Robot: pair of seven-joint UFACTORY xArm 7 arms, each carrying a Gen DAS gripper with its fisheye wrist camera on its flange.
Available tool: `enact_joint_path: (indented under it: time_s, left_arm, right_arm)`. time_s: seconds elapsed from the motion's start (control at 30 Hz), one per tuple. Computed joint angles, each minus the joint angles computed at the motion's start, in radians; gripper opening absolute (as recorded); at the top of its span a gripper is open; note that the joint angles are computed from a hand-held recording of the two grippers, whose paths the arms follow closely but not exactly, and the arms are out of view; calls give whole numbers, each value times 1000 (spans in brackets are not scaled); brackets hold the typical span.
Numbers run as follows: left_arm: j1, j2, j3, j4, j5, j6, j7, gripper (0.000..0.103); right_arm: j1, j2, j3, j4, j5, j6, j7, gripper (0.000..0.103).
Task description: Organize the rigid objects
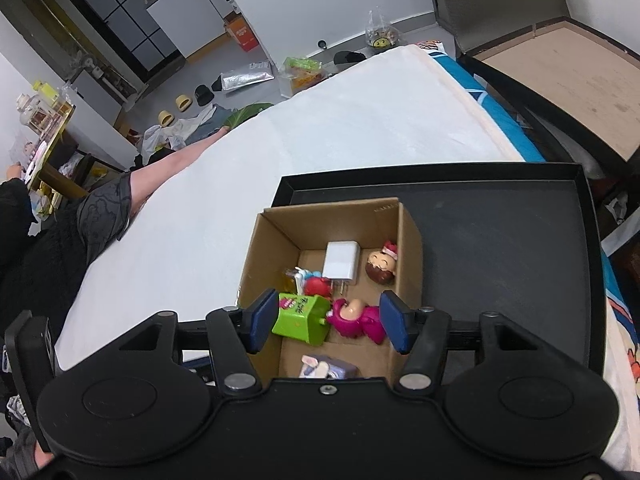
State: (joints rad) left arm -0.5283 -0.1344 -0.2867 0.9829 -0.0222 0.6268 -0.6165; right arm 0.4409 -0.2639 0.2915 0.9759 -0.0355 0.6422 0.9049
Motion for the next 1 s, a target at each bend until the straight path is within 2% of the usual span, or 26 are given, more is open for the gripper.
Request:
enact_joint_path:
  time_s: [0.27,0.43,0.67,0.8,0.9,0.97,1.0]
  left_arm:
    - [0,-11,-23,32,99,57,-54,7]
    - [-10,-36,-30,32,104,84,-57,8]
    - [-18,-95,-47,31,119,97,-49,12]
    - [-25,-126,-42,32,77,84,-36,12]
    - [-34,-136,-38,42,35,92,-2,29]
    - [-30,-150,-50,42,44,94,-9,49]
    - [-30,-159,-55,40,47,92,-12,52]
  right_arm:
    - [-13,-114,11,-88,-6,-8,35,69]
    - [-23,-177,27,-126,-11,15,60,72]
    - [-45,-278,80,-171,-49,47,146,89]
    - [-60,-321,114,-173,-80,83,191,94]
    - [-71,-363,138,-179,-104,102,229,99]
    - [-78,-387,150,-181,-111,119,253,103]
    - [-80,-401,155,-185,-115,124,264,103]
